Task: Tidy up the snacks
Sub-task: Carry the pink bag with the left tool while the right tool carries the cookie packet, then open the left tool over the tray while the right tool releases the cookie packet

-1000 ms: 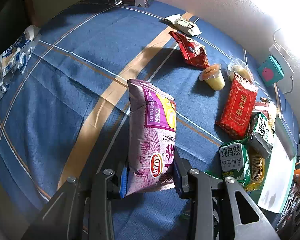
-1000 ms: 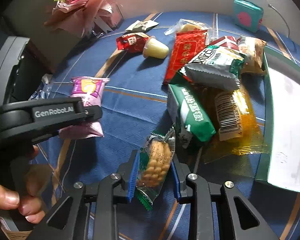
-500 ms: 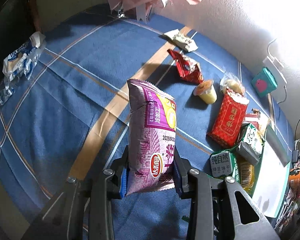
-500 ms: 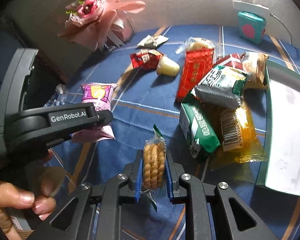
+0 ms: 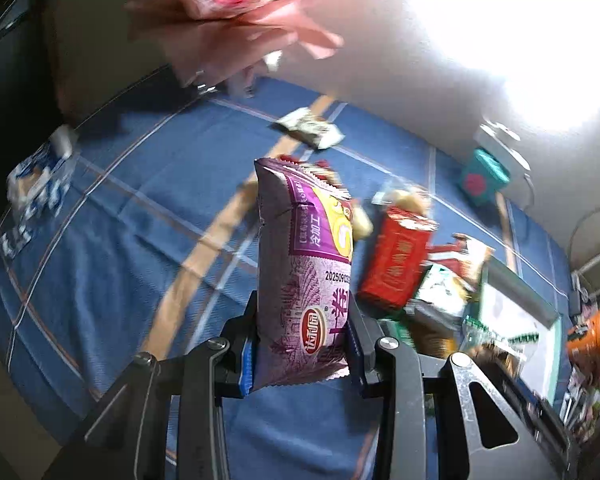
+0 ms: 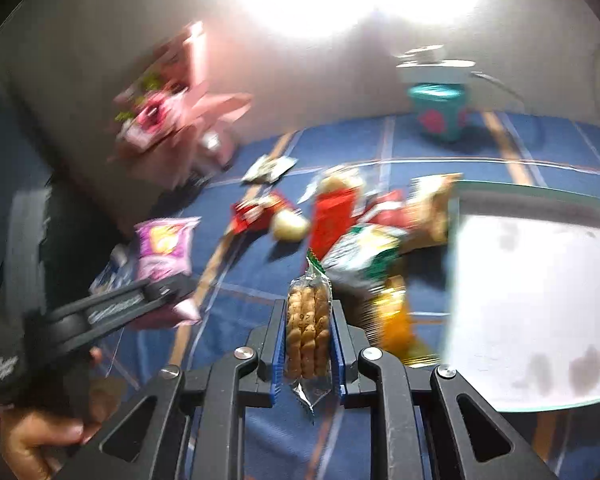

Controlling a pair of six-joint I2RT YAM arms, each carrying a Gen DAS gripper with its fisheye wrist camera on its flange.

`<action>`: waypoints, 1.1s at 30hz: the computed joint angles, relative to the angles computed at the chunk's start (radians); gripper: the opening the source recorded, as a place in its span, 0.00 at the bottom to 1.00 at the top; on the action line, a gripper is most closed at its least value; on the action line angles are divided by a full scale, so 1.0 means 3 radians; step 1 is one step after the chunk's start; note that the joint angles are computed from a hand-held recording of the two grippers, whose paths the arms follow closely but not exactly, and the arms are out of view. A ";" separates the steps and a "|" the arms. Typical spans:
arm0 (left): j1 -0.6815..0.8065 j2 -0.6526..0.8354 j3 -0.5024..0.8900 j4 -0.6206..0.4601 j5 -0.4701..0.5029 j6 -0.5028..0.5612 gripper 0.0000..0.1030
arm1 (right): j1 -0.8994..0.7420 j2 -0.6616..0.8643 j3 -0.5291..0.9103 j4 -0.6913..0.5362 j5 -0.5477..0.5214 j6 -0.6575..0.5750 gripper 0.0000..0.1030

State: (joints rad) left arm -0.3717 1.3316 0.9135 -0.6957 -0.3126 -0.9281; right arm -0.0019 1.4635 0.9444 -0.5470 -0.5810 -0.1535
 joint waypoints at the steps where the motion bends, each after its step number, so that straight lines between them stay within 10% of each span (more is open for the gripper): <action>1: -0.0037 0.0076 0.0082 -0.0003 0.0007 0.0020 0.37 | -0.0086 0.0079 0.0069 -0.0006 -0.0010 0.0024 0.20; 17: -0.0775 0.1816 0.2020 -0.0092 0.0070 0.0593 0.37 | -0.1358 0.1152 0.1176 -0.0029 0.0024 0.0421 0.20; 33: -0.0865 0.3034 0.3171 -0.0141 0.0185 0.0885 0.37 | -0.1423 0.1696 0.1675 0.0030 0.0278 0.0449 0.20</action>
